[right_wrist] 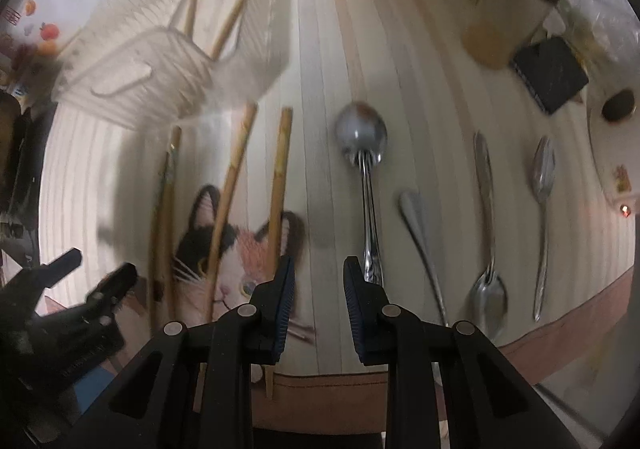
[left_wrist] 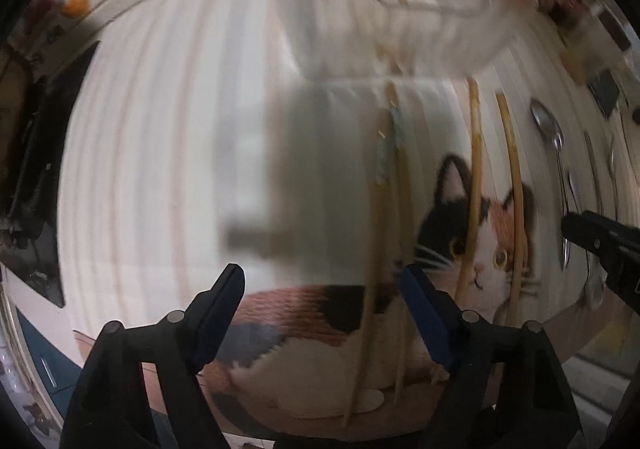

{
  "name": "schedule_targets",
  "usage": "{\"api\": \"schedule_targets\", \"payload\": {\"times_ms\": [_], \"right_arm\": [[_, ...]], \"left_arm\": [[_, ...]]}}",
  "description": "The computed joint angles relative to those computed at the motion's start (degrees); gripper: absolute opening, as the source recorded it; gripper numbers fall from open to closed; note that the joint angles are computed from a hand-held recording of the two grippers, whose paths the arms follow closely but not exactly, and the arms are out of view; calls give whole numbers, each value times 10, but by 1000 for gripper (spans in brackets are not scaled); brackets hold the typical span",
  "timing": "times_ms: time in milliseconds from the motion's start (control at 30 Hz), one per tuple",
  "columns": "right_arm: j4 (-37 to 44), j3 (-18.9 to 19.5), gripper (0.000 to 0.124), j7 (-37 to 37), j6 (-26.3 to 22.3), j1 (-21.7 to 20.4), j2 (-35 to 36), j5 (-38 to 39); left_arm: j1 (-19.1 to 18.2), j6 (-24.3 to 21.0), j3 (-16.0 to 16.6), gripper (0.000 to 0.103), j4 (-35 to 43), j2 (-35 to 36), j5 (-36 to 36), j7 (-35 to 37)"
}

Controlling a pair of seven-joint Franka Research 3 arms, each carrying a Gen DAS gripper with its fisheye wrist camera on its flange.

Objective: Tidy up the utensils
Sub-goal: 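Grasp another chopstick each with the left and right grippers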

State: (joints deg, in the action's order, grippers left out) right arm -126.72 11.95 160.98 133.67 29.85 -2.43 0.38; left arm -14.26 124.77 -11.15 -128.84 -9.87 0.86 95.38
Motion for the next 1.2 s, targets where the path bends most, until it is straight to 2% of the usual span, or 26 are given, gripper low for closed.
{"api": "schedule_targets", "payload": {"times_ms": [33, 67, 133, 200, 267, 367, 533, 600, 633, 667, 800, 833, 867, 900, 967, 1033, 1133, 1167, 1200], "right_arm": [[-2, 0, 27, -2, 2, 0, 0, 5], [-4, 0, 27, -6, 2, 1, 2, 11], [-4, 1, 27, -16, 7, 3, 6, 19], [-3, 0, 28, -25, 13, 5, 12, 28], [1, 0, 29, -33, 17, 7, 22, 35], [20, -1, 30, -39, 14, 12, 46, 29], [67, -7, 30, -43, -28, 28, 85, -11], [85, -7, 23, -40, -51, 38, 94, -28], [83, -8, 14, -40, -54, 40, 92, -28], [78, -8, 10, -44, -56, 41, 88, -20], [42, -5, 9, -67, -44, 40, 62, 19], [35, -3, 9, -69, -43, 41, 56, 26], [27, -1, 9, -69, -39, 41, 50, 35], [13, 0, 9, -68, -33, 40, 39, 43], [-6, 1, 9, -64, -15, 38, 27, 57], [-18, 3, 9, -68, -14, 35, 15, 64], [-34, 5, 9, -74, -18, 30, 0, 69], [-29, 8, 9, -70, -24, 30, 2, 66], [-18, 9, 9, -67, -30, 30, 11, 58]], "left_arm": [[-1, -1, -1, 70, 0, 2, 1, 1], [-2, -3, -3, 61, -1, 4, 3, -1], [-2, -5, -2, 42, 0, 8, -3, 1], [-4, -5, 3, 17, 2, 9, -34, 16], [-2, -1, 1, 4, -4, 5, -26, 10], [9, -2, 5, 3, -9, 1, -13, -8], [27, -9, 17, 3, -9, 2, -11, -26], [33, -11, 22, 3, -8, 4, -13, -20], [35, -11, 23, 3, -9, 4, -16, -18], [37, -12, 26, 3, -11, 1, -19, -12], [44, -36, 43, 6, 0, 3, -94, 30], [47, -48, 50, 8, 5, 4, -119, 50], [50, -60, 55, 18, 10, 5, -140, 72], [52, -68, 56, 33, 13, 5, -154, 88], [51, -64, 50, 40, 7, -2, -166, 117], [45, -70, 43, 40, 7, -7, -169, 140], [33, -56, 26, 40, -2, -15, -137, 160], [29, -49, 20, 36, -11, -20, -122, 155], [27, -40, 18, 24, -18, -23, -111, 149]]}}
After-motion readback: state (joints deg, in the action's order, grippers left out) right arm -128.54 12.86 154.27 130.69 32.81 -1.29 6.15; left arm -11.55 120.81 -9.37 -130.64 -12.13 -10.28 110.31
